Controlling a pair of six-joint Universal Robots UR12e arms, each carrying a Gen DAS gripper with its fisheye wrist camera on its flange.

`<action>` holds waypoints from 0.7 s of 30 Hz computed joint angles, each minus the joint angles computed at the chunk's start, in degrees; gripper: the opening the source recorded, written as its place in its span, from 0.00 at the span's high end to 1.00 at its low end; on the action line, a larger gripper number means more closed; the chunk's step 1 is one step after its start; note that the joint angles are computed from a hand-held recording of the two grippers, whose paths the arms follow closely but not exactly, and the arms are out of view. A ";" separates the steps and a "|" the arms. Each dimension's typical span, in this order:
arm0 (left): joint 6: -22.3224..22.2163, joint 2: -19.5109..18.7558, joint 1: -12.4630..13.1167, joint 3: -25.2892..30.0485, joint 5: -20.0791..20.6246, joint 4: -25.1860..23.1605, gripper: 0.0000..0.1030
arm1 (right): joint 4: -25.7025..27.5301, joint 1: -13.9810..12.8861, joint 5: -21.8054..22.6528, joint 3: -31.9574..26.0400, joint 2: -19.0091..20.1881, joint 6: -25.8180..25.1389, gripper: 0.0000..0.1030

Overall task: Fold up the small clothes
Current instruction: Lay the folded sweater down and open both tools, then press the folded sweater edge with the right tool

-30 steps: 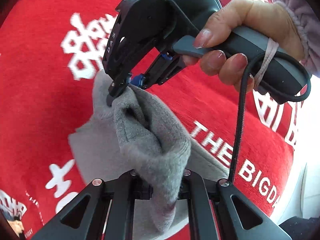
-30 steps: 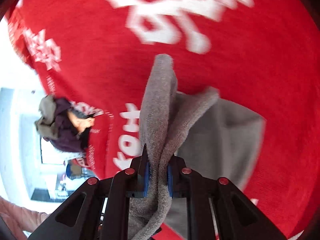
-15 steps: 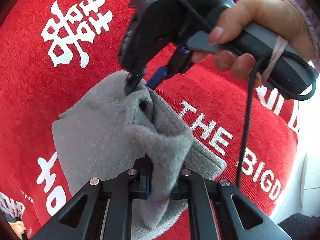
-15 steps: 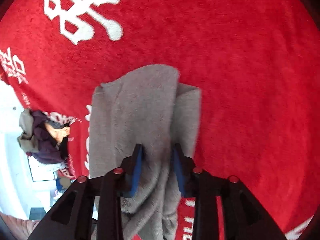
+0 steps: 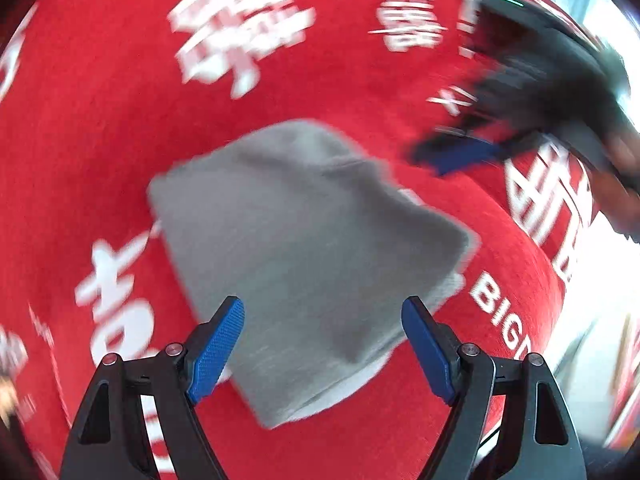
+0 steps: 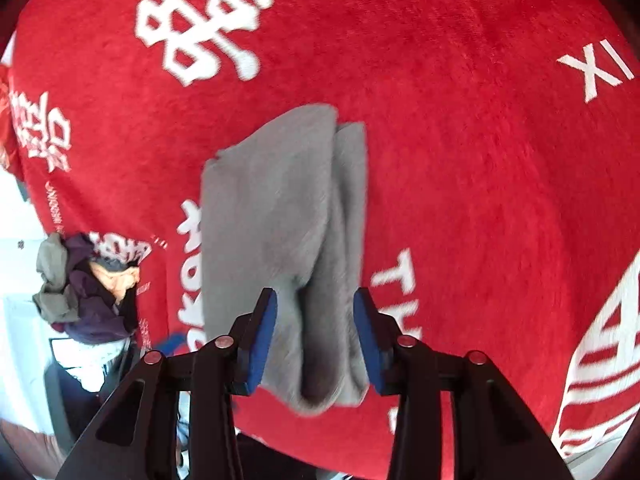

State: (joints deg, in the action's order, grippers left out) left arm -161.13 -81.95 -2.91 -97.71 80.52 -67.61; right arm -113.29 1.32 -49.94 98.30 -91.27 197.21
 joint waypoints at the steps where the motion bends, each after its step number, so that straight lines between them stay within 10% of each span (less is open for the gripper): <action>1: -3.33 -0.65 1.85 0.89 -1.66 -2.79 0.20 | 0.12 0.16 0.25 0.14 -0.28 -0.39 0.54; 8: -14.21 -3.08 7.80 1.41 -6.26 -9.01 0.20 | 6.46 2.85 -0.23 -1.27 0.34 -8.14 0.55; 10: -14.39 -3.23 8.06 1.16 -6.69 -9.92 0.20 | 8.93 3.64 -1.91 -2.13 1.06 -9.81 0.94; 21: -11.24 -1.31 7.65 -2.19 -4.54 -12.21 0.20 | 6.30 4.06 -4.69 4.16 -1.18 -4.93 0.95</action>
State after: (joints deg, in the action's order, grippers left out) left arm -172.38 -83.26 4.74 -99.90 75.99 -79.83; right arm -106.99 5.39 -54.63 102.46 -92.45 192.29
